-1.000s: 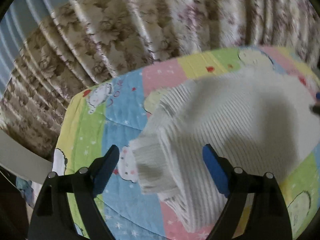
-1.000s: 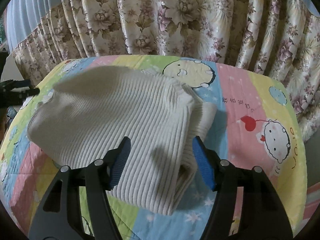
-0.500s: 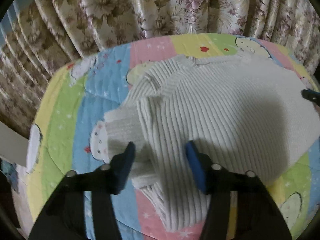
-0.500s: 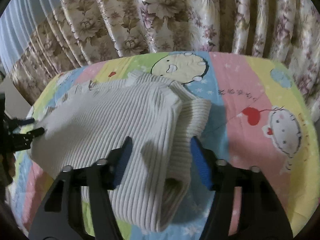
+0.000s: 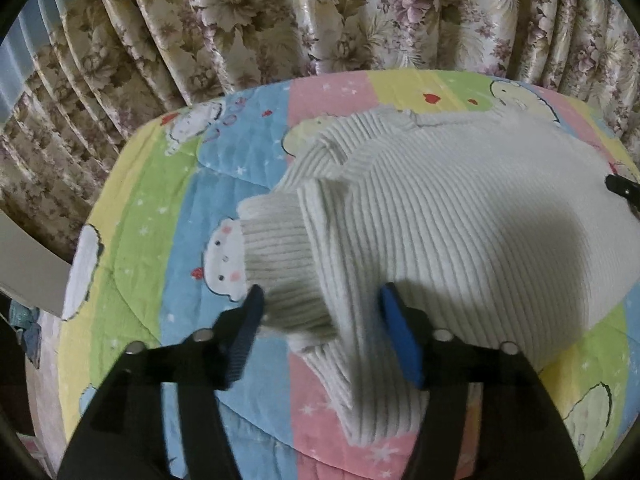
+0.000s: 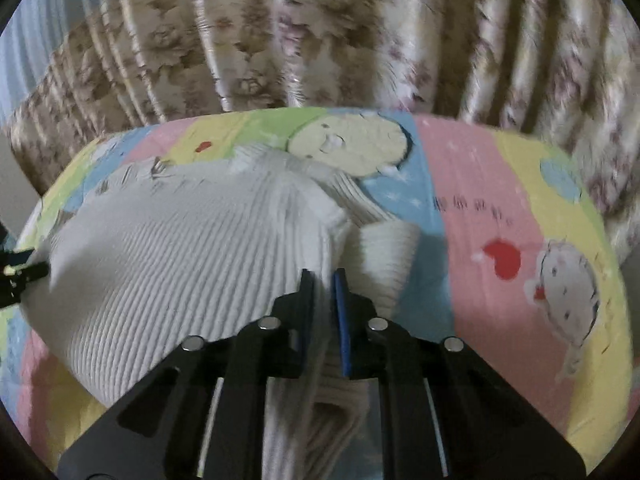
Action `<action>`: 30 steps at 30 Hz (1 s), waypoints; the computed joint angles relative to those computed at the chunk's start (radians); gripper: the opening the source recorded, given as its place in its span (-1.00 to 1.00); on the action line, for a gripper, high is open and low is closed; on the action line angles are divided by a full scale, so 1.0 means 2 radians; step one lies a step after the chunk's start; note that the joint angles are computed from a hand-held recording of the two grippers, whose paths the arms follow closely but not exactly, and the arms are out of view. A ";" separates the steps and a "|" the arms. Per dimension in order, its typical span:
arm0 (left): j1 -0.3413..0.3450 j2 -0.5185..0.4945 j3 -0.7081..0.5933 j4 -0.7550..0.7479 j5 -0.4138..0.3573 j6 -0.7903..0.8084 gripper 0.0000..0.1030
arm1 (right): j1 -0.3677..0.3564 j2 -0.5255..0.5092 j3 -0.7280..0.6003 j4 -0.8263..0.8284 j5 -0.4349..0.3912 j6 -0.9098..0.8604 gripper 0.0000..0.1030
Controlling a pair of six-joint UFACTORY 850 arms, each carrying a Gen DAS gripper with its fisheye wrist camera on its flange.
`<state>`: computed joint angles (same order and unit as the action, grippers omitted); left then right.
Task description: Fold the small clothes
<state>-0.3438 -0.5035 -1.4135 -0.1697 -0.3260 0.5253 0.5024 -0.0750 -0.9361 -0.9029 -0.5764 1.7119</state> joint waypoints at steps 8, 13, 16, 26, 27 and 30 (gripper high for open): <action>-0.002 0.018 -0.002 0.006 0.003 -0.019 0.52 | 0.038 0.023 -0.002 -0.042 -0.041 0.042 0.04; -0.024 0.025 0.008 0.037 0.010 -0.051 0.54 | 0.065 0.010 -0.024 -0.048 -0.046 0.037 0.13; -0.041 0.026 0.020 0.053 0.012 -0.064 0.54 | 0.080 -0.017 -0.049 -0.037 -0.041 0.008 0.21; -0.051 0.002 0.011 0.085 -0.005 -0.117 0.54 | 0.102 -0.083 -0.091 0.006 -0.091 -0.100 0.21; -0.050 0.002 0.010 0.083 -0.006 -0.116 0.54 | 0.101 -0.079 -0.085 0.007 -0.093 -0.101 0.21; -0.051 -0.001 0.006 0.085 -0.009 -0.117 0.55 | 0.097 -0.061 -0.062 0.007 -0.094 -0.092 0.21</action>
